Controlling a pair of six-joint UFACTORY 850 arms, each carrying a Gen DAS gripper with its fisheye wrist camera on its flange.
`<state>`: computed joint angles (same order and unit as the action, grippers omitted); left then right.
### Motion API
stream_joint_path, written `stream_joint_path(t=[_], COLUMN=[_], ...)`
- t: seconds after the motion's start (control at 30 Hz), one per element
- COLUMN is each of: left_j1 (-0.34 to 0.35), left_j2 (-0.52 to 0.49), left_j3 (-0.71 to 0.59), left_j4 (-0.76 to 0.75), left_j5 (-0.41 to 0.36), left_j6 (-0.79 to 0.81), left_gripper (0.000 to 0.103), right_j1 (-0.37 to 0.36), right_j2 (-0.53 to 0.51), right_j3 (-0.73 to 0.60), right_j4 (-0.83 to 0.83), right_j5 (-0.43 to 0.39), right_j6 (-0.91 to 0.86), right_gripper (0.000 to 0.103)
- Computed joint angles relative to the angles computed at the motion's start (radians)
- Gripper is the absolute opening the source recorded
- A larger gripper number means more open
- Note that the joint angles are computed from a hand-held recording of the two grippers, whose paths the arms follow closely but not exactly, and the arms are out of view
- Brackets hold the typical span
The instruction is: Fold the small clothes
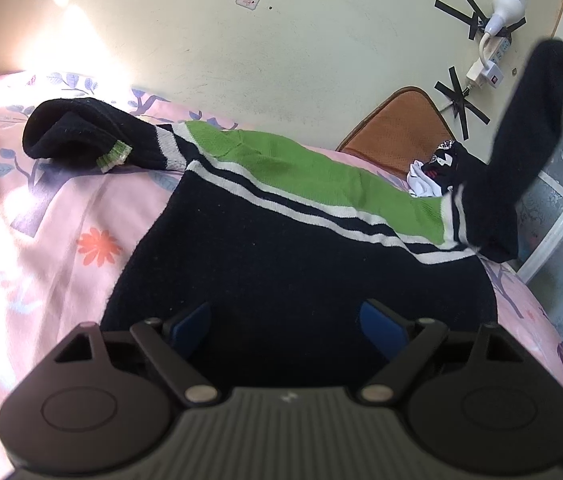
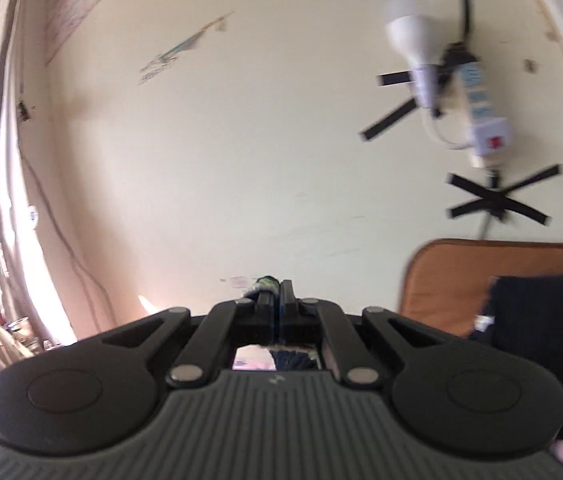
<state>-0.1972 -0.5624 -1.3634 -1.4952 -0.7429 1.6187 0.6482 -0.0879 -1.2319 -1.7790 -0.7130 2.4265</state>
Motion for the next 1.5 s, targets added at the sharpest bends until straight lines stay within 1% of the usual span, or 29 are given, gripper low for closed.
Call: stream_joint_path(t=[0.07, 0.1, 0.13, 0.17, 0.2, 0.27, 0.3, 0.4, 0.5, 0.57, 0.63, 0.67, 0.7, 0.73, 0.8, 0.83, 0.9, 0.93, 0.97, 1.0, 1.03, 1.13, 1.17, 1.2, 1.23, 1.27, 1.3, 1.43, 1.5], left_j1=[0.004, 0.006, 0.007, 0.009, 0.010, 0.016, 0.021, 0.029, 0.029, 0.027, 0.026, 0.027, 0.027, 0.027, 0.026, 0.026, 0.024, 0.024, 0.024, 0.025, 0.027, 0.030, 0.030, 0.029, 0.030, 0.030, 0.031, 0.033, 0.034], left_j2=[-0.001, -0.001, 0.001, 0.002, 0.002, -0.005, -0.014, -0.035, -0.040, -0.035, -0.030, -0.030, -0.029, -0.030, -0.029, -0.030, -0.030, -0.031, -0.032, -0.033, -0.036, -0.040, -0.040, -0.040, -0.038, -0.037, -0.035, -0.029, -0.027], left_j3=[0.001, 0.002, 0.004, 0.007, 0.009, 0.002, -0.008, -0.033, -0.039, -0.033, -0.026, -0.025, -0.024, -0.024, -0.023, -0.024, -0.025, -0.026, -0.027, -0.028, -0.032, -0.036, -0.036, -0.035, -0.033, -0.031, -0.028, -0.019, -0.017], left_j4=[-0.005, -0.008, -0.012, -0.017, -0.023, -0.022, -0.017, -0.003, -0.001, -0.005, -0.011, -0.014, -0.015, -0.017, -0.016, -0.015, -0.012, -0.011, -0.011, -0.011, -0.010, -0.009, -0.009, -0.009, -0.010, -0.012, -0.015, -0.024, -0.025], left_j5=[-0.008, -0.010, -0.012, -0.013, -0.017, -0.035, -0.053, -0.097, -0.107, -0.102, -0.095, -0.093, -0.093, -0.091, -0.089, -0.086, -0.083, -0.084, -0.087, -0.090, -0.097, -0.104, -0.104, -0.103, -0.102, -0.101, -0.100, -0.100, -0.103], left_j6=[-0.001, 0.001, 0.002, 0.003, 0.005, -0.009, -0.023, -0.055, -0.060, -0.056, -0.051, -0.048, -0.047, -0.045, -0.044, -0.043, -0.040, -0.041, -0.041, -0.043, -0.047, -0.052, -0.052, -0.050, -0.048, -0.046, -0.044, -0.041, -0.041], left_gripper=[0.085, 0.085, 0.085, 0.085, 0.085, 0.086, 0.087, 0.091, 0.091, 0.091, 0.091, 0.091, 0.091, 0.091, 0.091, 0.091, 0.091, 0.092, 0.092, 0.092, 0.092, 0.093, 0.093, 0.093, 0.093, 0.093, 0.093, 0.093, 0.093], right_j1=[-0.046, -0.066, -0.076, -0.079, -0.076, -0.082, -0.080, -0.064, -0.093, -0.104, -0.097, -0.101, -0.100, -0.090, -0.071, -0.063, -0.054, -0.060, -0.056, -0.051, -0.049, -0.020, -0.024, -0.040, -0.059, -0.077, -0.082, -0.093, -0.102], right_j2=[-0.110, -0.169, -0.219, -0.271, -0.295, -0.290, -0.275, -0.243, -0.208, -0.236, -0.267, -0.285, -0.300, -0.312, -0.292, -0.272, -0.259, -0.249, -0.233, -0.211, -0.179, -0.163, -0.163, -0.173, -0.198, -0.235, -0.281, -0.485, -0.559], right_j3=[-0.145, -0.218, -0.278, -0.330, -0.348, -0.308, -0.266, -0.172, -0.078, -0.091, -0.117, -0.123, -0.129, -0.132, -0.106, -0.082, -0.047, -0.029, -0.012, 0.007, 0.036, 0.029, 0.017, -0.011, -0.054, -0.102, -0.157, -0.402, -0.478], right_j4=[-0.018, 0.027, 0.113, 0.212, 0.272, 0.300, 0.316, 0.474, 0.628, 0.752, 0.849, 0.891, 0.908, 0.883, 0.757, 0.683, 0.627, 0.645, 0.656, 0.662, 0.653, 0.578, 0.573, 0.597, 0.656, 0.715, 0.774, 1.028, 1.119], right_j5=[0.150, 0.227, 0.262, 0.256, 0.233, 0.221, 0.188, 0.033, 0.044, 0.069, 0.051, 0.053, 0.051, 0.008, -0.036, -0.104, -0.313, -0.376, -0.397, -0.375, -0.312, -0.240, -0.183, -0.084, 0.021, 0.104, 0.145, 0.115, 0.083], right_j6=[-0.046, -0.117, -0.222, -0.320, -0.377, -0.365, -0.339, -0.385, -0.412, -0.498, -0.617, -0.681, -0.720, -0.745, -0.668, -0.567, -0.442, -0.430, -0.395, -0.360, -0.342, -0.334, -0.359, -0.427, -0.531, -0.636, -0.741, -1.159, -1.244], right_gripper=[0.010, 0.012, 0.029, 0.050, 0.053, 0.052, 0.052, 0.053, 0.055, 0.059, 0.067, 0.062, 0.048, 0.012, 0.009, 0.009, 0.003, 0.003, 0.009, 0.010, 0.012, 0.022, 0.029, 0.034, 0.048, 0.055, 0.056, 0.057, 0.056])
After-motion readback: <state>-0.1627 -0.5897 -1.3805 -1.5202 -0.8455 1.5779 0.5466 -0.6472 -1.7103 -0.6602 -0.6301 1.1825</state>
